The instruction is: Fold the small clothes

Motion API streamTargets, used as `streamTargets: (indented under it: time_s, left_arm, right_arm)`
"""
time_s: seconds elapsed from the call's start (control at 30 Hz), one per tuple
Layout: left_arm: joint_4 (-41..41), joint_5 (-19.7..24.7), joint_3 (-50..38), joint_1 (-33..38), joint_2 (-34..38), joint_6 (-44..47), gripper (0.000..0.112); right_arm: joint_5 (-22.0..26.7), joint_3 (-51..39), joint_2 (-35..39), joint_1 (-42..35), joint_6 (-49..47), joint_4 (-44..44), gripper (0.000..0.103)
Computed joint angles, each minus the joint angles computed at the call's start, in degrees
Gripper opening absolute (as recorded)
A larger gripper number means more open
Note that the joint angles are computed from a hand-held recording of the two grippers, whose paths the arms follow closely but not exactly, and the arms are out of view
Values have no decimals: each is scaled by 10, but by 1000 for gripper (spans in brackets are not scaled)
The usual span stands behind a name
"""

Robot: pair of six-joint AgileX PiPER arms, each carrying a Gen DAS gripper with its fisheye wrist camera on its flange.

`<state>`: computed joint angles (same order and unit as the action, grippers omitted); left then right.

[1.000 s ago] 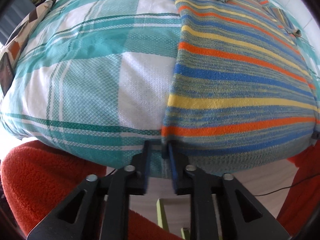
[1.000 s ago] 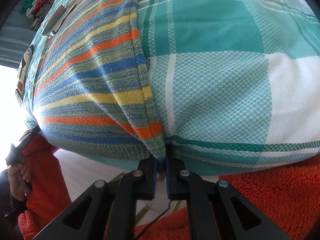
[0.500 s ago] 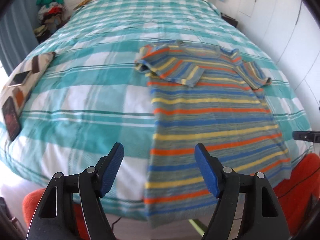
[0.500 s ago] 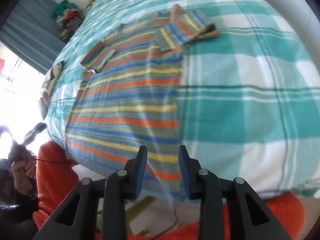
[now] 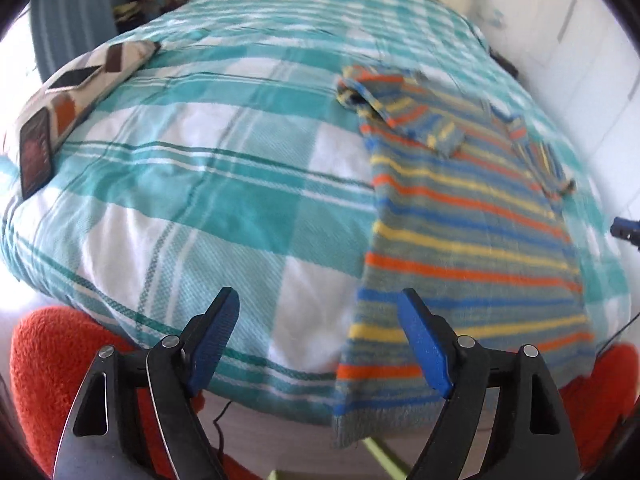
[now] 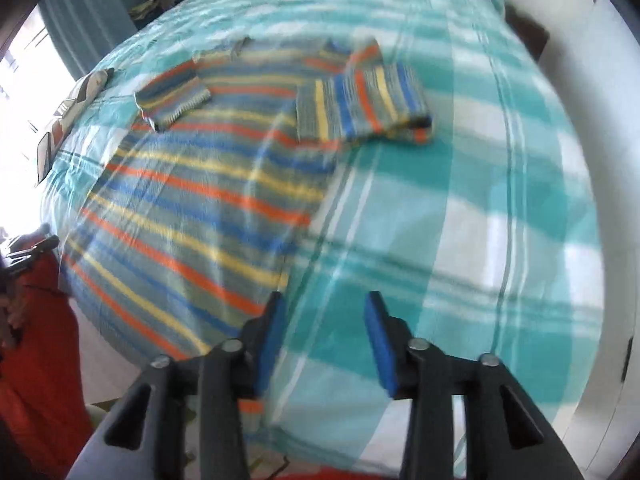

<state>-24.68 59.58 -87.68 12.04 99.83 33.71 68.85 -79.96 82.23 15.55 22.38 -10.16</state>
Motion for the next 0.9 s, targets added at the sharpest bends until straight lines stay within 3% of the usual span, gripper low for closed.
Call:
streamTargets:
  time_s: [0.07, 0.13, 0.2, 0.3, 0.33, 0.37, 0.4, 0.5, 0.63, 0.77, 0.9]
  left_arm:
    - [-10, -36, 9, 6, 5, -17, 83]
    - [34, -76, 19, -5, 11, -41, 83]
    - [43, -65, 12, -3, 24, -49, 83]
    - [35, -65, 18, 4, 19, -32, 83]
    - [40, -69, 24, 3, 13, -29, 83]
    - [40, -69, 25, 3, 11, -25, 83]
    - [35, -68, 26, 4, 10, -21, 83]
    - [32, -63, 23, 5, 14, -20, 83]
    - [16, -43, 12, 13, 25, -29, 83]
    - [18, -38, 10, 10, 30, -40, 83]
    - [35, -51, 24, 0, 21, -39, 83]
  right_arm:
    - [-42, -69, 74, -10, -50, -22, 57]
    - [-69, -135, 160, -19, -94, -27, 57]
    - [-73, -198, 251, -16, -106, -39, 57]
    - [-78, -222, 329, -28, -111, -48, 56]
    - [-96, -198, 322, -46, -108, -19, 49]
    - [-126, -172, 303, -69, -101, 15, 36]
    - [-149, -132, 266, -93, -96, 36, 5]
    - [-216, -18, 138, -184, -58, 65, 4]
    - [-234, 103, -18, -355, -24, 102, 4]
    - [-223, 186, -71, -515, -116, 212, 4]
    - [-255, 252, -79, -552, -137, 281, 4]
